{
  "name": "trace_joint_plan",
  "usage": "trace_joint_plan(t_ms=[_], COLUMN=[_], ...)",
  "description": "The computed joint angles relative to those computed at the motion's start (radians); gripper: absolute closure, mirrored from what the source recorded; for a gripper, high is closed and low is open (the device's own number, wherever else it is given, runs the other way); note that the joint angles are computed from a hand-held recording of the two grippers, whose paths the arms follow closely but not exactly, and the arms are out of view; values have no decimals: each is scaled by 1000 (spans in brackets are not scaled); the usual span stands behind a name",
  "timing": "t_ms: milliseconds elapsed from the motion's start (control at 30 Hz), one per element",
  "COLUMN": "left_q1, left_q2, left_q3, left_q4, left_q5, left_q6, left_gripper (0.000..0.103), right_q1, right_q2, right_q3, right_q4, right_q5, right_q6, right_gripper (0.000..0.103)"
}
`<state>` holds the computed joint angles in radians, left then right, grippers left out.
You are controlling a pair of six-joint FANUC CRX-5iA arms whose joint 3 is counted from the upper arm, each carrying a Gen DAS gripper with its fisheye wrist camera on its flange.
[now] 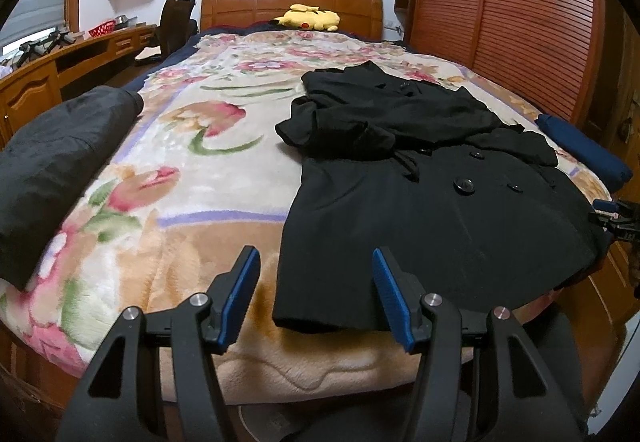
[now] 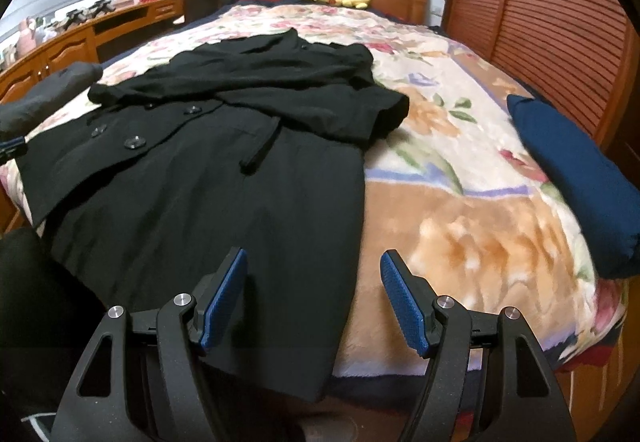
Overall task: Fold large clothes
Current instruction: 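Grasp the coat hem with both tools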
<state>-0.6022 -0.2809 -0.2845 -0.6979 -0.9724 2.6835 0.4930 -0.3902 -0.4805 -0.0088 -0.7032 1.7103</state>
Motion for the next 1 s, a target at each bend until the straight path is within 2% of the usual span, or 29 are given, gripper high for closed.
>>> trace_joint_plan(t_ms=[267, 500, 567, 800, 1000], left_q1=[38, 33, 37, 64, 85], left_q2=[11, 15, 5, -43, -51], left_q3=[-17, -19, -30, -78, -89], left_q4=[44, 43, 47, 80, 108], left_q5=[36, 48, 63, 133, 154], left_q6=[-20, -21, -21, -26, -41], left_gripper=[45, 46, 49, 72, 73], right_q1=[14, 4, 9, 27, 8], right_q2=[3, 0, -3, -11, -10], right_q3=[-21, -16, -23, -40, -20], right_q4=[19, -23, -22, -9, -73], right_q5=[-9, -21, -16, 1, -25], right_q6=[0, 42, 36, 13, 80], right_gripper=[32, 32, 32, 33, 46])
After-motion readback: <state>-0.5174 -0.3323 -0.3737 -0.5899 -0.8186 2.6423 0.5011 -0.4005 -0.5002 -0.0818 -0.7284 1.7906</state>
